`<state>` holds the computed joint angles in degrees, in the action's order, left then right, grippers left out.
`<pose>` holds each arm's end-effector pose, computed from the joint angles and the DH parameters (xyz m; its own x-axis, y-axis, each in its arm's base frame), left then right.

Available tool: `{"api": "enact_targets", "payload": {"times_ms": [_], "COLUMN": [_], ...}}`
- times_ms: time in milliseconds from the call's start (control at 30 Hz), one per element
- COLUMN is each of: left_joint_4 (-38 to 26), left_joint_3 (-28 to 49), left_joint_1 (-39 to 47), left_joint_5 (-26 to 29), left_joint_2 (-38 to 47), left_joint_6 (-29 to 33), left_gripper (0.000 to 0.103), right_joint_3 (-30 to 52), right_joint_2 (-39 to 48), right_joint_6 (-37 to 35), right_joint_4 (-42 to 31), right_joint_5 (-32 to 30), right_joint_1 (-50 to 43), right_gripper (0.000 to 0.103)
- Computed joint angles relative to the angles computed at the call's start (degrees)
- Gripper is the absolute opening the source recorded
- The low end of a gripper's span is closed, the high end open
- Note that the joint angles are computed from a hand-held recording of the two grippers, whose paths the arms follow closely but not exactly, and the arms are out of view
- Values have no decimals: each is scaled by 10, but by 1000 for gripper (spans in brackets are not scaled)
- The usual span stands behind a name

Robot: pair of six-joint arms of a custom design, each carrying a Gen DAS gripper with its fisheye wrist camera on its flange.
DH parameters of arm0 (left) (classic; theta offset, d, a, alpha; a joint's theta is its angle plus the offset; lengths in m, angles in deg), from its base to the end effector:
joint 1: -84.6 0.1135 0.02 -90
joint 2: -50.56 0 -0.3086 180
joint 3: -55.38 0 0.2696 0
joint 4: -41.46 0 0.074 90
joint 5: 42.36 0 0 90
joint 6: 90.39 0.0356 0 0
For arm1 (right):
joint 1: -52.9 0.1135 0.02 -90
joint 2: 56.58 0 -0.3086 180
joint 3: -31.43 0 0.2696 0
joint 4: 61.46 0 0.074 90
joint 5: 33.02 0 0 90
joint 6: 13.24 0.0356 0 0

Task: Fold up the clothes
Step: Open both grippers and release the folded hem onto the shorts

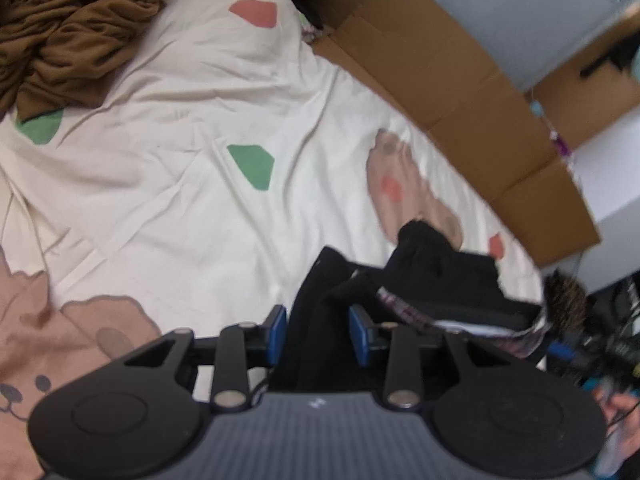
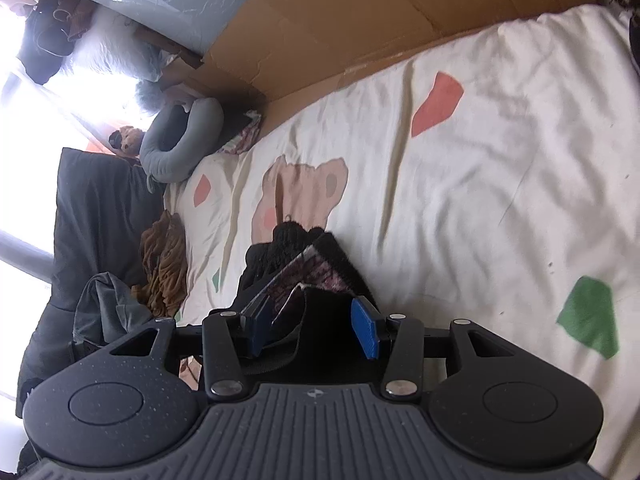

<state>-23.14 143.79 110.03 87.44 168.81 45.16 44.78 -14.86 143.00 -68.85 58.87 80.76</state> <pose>0.3639 0.1478 0.1501 -0.8980 0.1803 -0.4014 0.3804 0.7766 -0.5022 0.1029 0.0531 0.1267 -0.6140 0.7101 -0.3446 0.2942 0.6110 0.7349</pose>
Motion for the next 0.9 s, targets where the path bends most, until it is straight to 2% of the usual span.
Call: {"api": "enact_targets", "payload": {"times_ms": [367, 567, 667, 767, 833, 867, 900], "left_joint_4": [60, 71, 75, 79, 83, 85, 87], "left_joint_3": [-35, -36, -31, -26, -28, -29, -31], "left_joint_1": [-54, -66, -73, -80, -85, -87, -88], "left_joint_5": [-47, -47, -44, -41, -39, -39, -40], "left_joint_2": [0, 5, 11, 18, 18, 17, 16], "left_joint_6": [65, 65, 53, 40, 41, 42, 42], "left_gripper": [37, 37, 37, 35, 28, 24, 15], "right_joint_3": [46, 46, 59, 70, 77, 81, 86], "right_joint_2": [22, 133, 219, 264, 282, 289, 296], "right_joint_6": [-122, -124, -140, -149, -157, -162, -167], "right_joint_4": [-109, -21, 36, 70, 80, 82, 81], "right_joint_5": [-17, -3, -2, 4, 4, 5, 4], "right_joint_1": [-8, 41, 46, 42, 34, 31, 26], "right_gripper": [52, 52, 52, 52, 48, 41, 27]}}
